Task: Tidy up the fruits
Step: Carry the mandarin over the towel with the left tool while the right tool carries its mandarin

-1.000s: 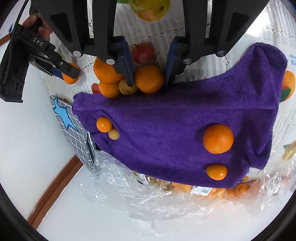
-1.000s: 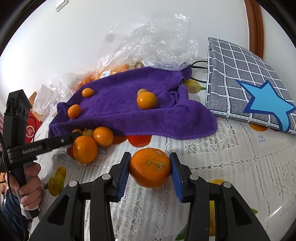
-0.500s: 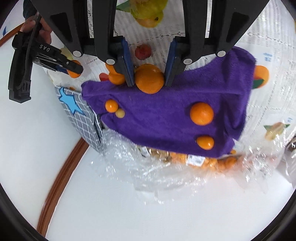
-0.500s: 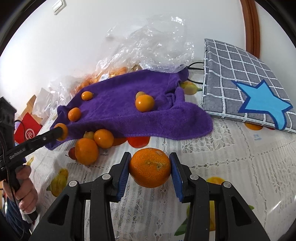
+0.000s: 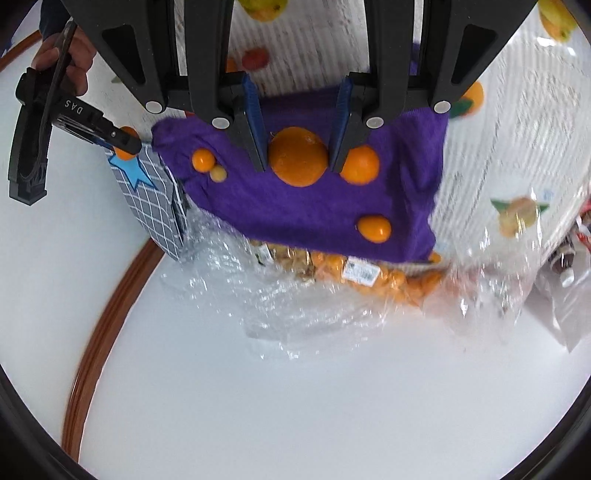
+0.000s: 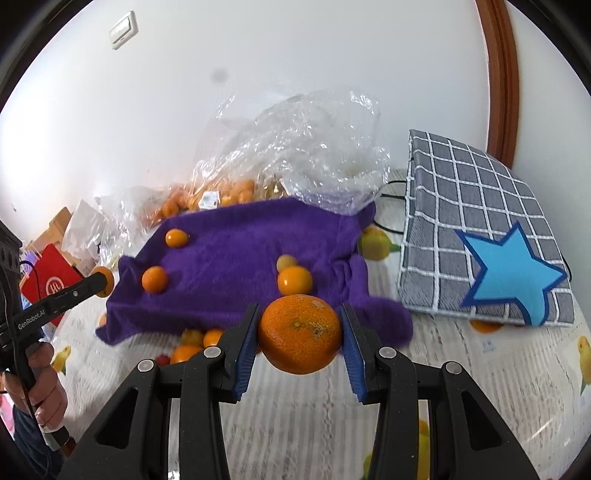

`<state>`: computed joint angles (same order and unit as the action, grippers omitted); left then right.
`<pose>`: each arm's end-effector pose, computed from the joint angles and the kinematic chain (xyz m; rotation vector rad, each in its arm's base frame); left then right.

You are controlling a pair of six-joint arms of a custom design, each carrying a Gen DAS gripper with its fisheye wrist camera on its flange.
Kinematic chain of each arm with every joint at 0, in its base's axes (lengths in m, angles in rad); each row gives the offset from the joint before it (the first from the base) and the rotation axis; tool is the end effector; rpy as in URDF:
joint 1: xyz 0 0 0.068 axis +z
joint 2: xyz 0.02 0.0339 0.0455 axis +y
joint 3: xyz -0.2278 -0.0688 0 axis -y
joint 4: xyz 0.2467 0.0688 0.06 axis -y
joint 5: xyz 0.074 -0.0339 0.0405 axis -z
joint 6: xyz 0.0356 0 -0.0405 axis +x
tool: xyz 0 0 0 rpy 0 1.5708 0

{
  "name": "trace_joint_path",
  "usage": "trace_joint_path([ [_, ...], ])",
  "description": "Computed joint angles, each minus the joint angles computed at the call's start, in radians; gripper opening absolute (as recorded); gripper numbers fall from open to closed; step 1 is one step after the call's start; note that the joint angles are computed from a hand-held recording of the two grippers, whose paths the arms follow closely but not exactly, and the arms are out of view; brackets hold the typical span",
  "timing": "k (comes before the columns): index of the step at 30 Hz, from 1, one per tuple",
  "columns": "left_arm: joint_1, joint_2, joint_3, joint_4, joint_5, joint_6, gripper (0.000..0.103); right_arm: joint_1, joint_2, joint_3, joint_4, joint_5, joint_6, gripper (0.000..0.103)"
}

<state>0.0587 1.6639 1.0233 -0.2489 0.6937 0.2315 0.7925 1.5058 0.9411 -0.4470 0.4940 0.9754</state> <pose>0.3394 -0.0029 0.1622 0.4895 2.2543 -0.7011 0.2238 0.2029 0.1702 0.3942 2.3866 0.1498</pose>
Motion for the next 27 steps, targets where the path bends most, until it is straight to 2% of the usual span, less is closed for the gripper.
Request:
trace_joint_path([
  [7, -0.062, 0.114, 0.148, 0.013, -0.046, -0.062, 0.032, -0.071, 0.081, 0.083, 0.041, -0.028, -0.096, 0.042],
  [12, -0.094, 0.212, 0.203, 0.037, -0.077, -0.112, 0.032, -0.122, 0.143, 0.126, 0.078, -0.052, -0.156, 0.042],
  [18, -0.104, 0.264, 0.195, 0.077, -0.124, -0.1, 0.032, -0.172, 0.209, 0.129, 0.154, -0.091, -0.192, 0.042],
  [27, -0.122, 0.316, 0.218, 0.076, -0.155, -0.083, 0.032, -0.199, 0.269, 0.096, 0.224, -0.152, -0.18, 0.042],
])
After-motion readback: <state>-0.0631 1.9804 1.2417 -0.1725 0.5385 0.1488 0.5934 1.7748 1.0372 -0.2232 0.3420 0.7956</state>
